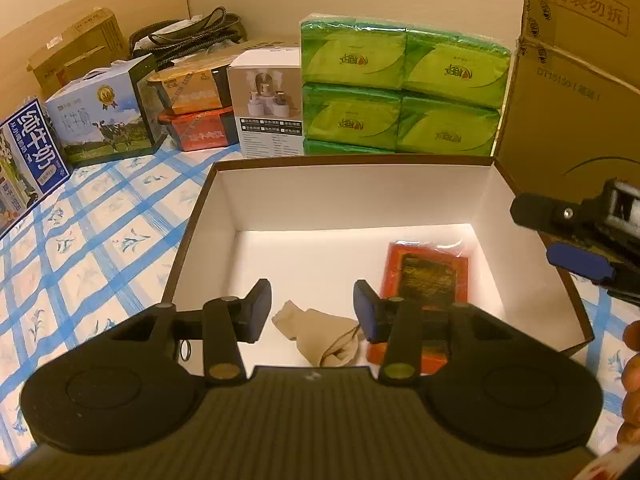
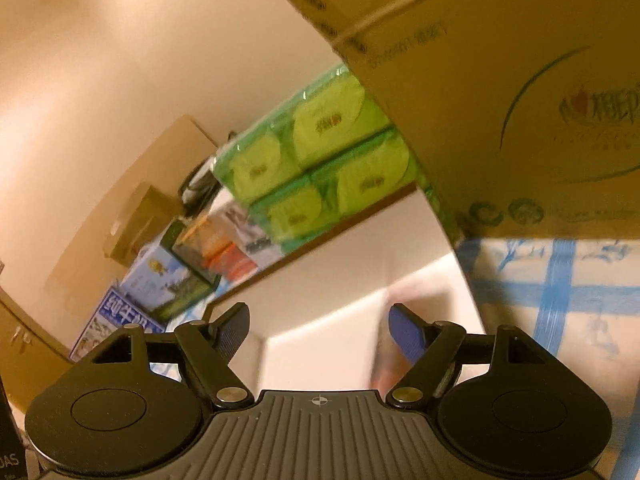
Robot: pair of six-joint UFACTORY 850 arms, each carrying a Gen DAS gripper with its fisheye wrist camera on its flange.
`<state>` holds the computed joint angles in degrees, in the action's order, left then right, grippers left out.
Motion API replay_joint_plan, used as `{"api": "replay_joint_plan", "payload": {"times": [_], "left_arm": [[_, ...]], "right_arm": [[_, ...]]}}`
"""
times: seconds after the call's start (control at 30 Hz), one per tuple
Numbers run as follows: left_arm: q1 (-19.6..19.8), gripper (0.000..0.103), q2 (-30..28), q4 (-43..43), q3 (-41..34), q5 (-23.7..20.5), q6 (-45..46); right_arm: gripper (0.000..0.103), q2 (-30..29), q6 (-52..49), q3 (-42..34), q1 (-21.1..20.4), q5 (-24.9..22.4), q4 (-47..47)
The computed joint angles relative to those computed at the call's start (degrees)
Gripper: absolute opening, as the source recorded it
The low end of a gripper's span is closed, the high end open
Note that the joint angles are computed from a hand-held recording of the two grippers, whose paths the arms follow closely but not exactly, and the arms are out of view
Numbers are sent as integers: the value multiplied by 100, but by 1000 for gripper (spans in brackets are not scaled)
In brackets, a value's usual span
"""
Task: Organize soft objects
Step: 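Open the right tool to drop the red packet into the white box, then move both open tools back toward the pile on the bed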
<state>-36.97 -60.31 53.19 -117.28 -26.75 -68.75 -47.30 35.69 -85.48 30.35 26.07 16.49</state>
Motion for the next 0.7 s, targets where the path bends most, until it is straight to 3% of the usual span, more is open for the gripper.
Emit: {"api": "replay_joint_plan", "payload": {"times": [0.1, 0.33, 0.7], "left_arm": [[-13, 44, 106, 65, 167, 99, -104], [-78, 45, 468, 293, 665, 357, -420], [-257, 52, 1508, 1635, 2069, 747, -1930]], "right_arm": [[76, 101, -483, 50, 13, -261, 336], [76, 477, -1357, 505, 117, -314, 1125], [76, 1351, -1174, 1571, 374, 120, 1358]]}}
